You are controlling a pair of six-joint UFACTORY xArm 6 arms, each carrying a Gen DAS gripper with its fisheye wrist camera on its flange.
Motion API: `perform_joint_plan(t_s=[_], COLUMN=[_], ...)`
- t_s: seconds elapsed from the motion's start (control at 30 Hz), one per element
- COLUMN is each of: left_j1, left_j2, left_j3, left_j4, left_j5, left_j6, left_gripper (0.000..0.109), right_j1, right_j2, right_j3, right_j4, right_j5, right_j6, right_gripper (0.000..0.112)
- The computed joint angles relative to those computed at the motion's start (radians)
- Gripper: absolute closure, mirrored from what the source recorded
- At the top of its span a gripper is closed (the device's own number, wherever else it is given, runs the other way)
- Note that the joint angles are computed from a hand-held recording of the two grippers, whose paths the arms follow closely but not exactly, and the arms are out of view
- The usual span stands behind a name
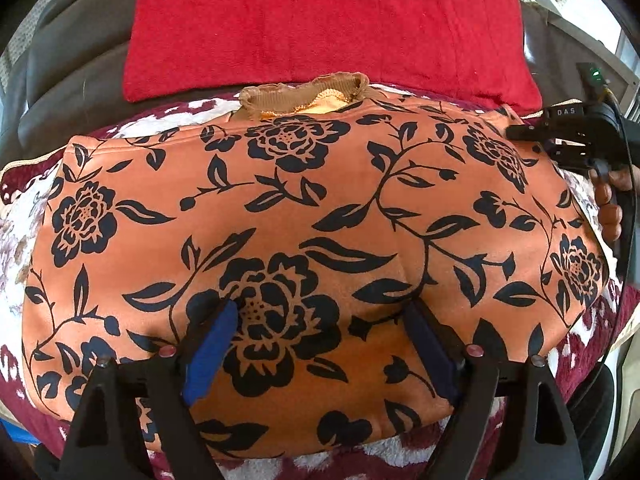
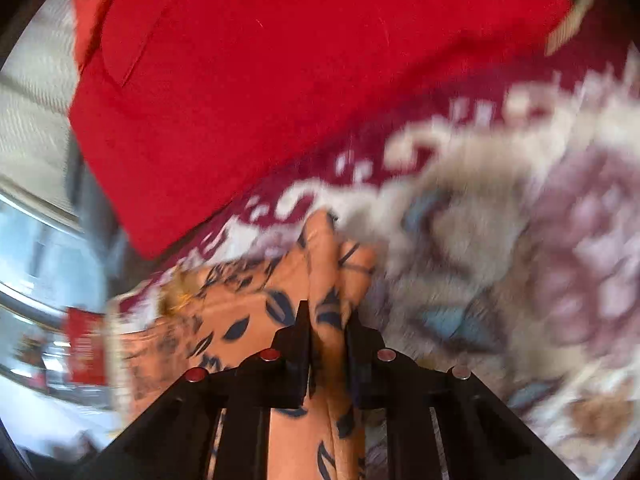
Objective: Fold small clothes
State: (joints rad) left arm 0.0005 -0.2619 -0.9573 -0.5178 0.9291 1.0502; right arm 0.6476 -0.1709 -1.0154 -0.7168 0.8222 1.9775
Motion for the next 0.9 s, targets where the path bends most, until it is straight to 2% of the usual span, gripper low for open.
perform_joint_plan(t_s=[0.07,0.1,0.13,0.17,0.2,0.23,0.33,0.4,0.47,0.5,0.57,0.6,0.63,0.77,0.9], left_j1=[0.002,0.001,0.0,0.002,0.003,0.005,0.014,0.022,0.028,0.039,0.076,0.097,0.119,0.182,0.186], left_j2=[-0.007,-0.01,-0.011,-0.011,-0.01,-0.01,-0.015,-0.016,-0.015,-0.013,-0.012,-0.012,-0.012,0.016,0.03], left_j3=[0.007,0.01,0.012,0.011,0.009,0.008,0.012,0.008,-0.006,-0.019,-0.048,-0.059,-0.069,-0.112,-0.121], left_j4=[-0.001,-0.001,0.001,0.0,0.001,0.001,-0.001,0.003,0.017,0.02,0.001,-0.015,-0.032,-0.059,-0.026], left_j5=[-0.008,-0.008,-0.008,-0.003,0.002,0.005,0.01,0.024,0.044,0.061,0.099,0.111,0.115,0.113,0.126], left_j6=[0.007,0.008,0.004,0.002,-0.005,-0.008,-0.006,-0.006,-0.026,-0.038,-0.035,-0.023,-0.011,-0.027,-0.061], left_gripper=[0.022,0.022,0.022,0.022,0.022,0.022,0.022,0.022,0.022,0.022,0.022,0.022,0.022,0.022,0.022], right_j1=[0.046,0.061,0.085,0.122,0.162,0.205,0.286,0.33,0.335,0.327,0.314,0.322,0.353,0.467,0.509], right_j2=[0.026,0.021,0.005,-0.004,-0.006,-0.003,0.029,0.066,0.113,0.13,0.154,0.147,0.133,0.146,0.16], right_j3=[-0.056,-0.056,-0.042,-0.045,-0.058,-0.074,-0.113,-0.13,-0.136,-0.131,-0.09,-0.078,-0.079,-0.132,-0.091], right_j4=[0.019,0.027,0.008,-0.017,-0.049,-0.086,-0.197,-0.303,-0.371,-0.359,-0.275,-0.288,-0.342,-0.416,-0.418], right_j5=[0.138,0.147,0.141,0.178,0.225,0.255,0.204,0.124,0.018,-0.021,-0.041,-0.035,0.012,0.171,0.157], right_j6=[0.007,0.023,0.069,0.123,0.173,0.222,0.36,0.457,0.527,0.525,0.568,0.635,0.7,0.775,0.937], right_gripper=[0.086,0.082,0.062,0.034,0.03,0.03,0.03,0.03,0.028,0.028,0.031,0.032,0.031,0.03,0.03])
